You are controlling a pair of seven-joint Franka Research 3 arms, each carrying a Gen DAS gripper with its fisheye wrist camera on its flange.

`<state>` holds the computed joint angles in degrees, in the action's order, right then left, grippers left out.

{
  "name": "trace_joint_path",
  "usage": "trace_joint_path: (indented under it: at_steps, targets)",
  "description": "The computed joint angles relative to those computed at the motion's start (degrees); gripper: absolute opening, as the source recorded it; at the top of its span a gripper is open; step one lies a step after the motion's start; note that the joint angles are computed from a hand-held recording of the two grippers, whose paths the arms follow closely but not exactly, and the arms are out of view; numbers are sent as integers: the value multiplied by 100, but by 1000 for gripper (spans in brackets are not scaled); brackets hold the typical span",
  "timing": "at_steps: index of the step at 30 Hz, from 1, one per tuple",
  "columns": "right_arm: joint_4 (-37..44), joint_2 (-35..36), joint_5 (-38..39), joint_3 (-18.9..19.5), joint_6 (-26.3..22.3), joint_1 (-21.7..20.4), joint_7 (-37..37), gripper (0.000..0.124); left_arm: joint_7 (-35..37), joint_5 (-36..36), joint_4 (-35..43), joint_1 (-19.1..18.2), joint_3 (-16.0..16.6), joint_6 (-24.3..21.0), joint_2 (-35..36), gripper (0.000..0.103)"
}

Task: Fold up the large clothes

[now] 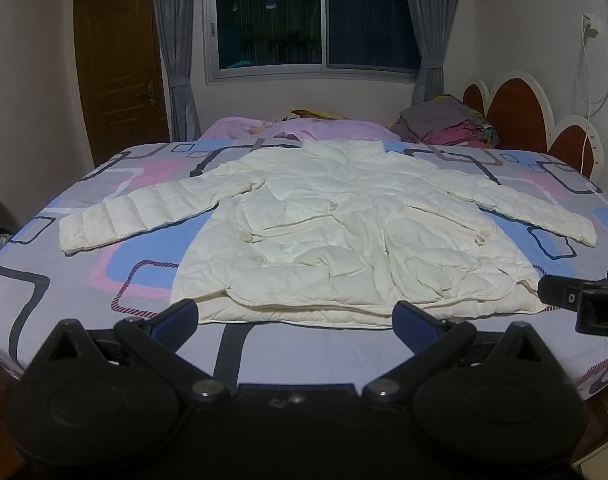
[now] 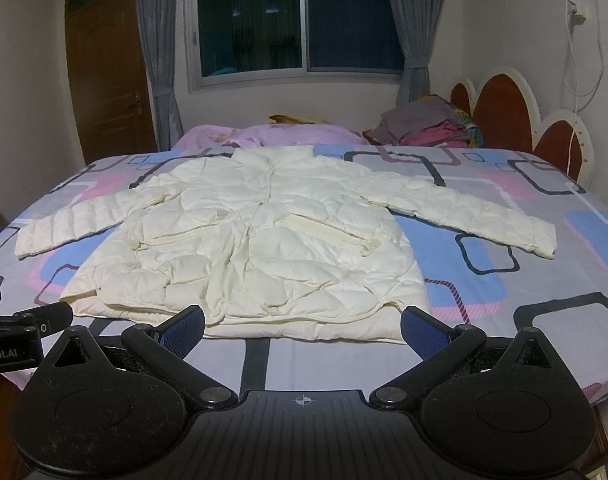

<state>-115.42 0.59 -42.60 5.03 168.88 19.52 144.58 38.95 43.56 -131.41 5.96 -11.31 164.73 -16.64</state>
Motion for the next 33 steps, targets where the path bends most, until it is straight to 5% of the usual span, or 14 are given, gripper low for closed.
trace_joint_path:
  at_steps: [22, 28, 33]
  targets:
    - [-22, 24, 236, -23, 89, -37, -149, 103, 13, 28, 44, -10, 1, -70, 46, 103]
    - [161, 264, 318, -198, 162, -20, -43, 103, -543, 514, 329, 211, -50, -92, 337, 103]
    - [573, 728, 707, -490, 371, 22, -49, 103, -159, -8, 826, 47, 357, 638, 1058, 103]
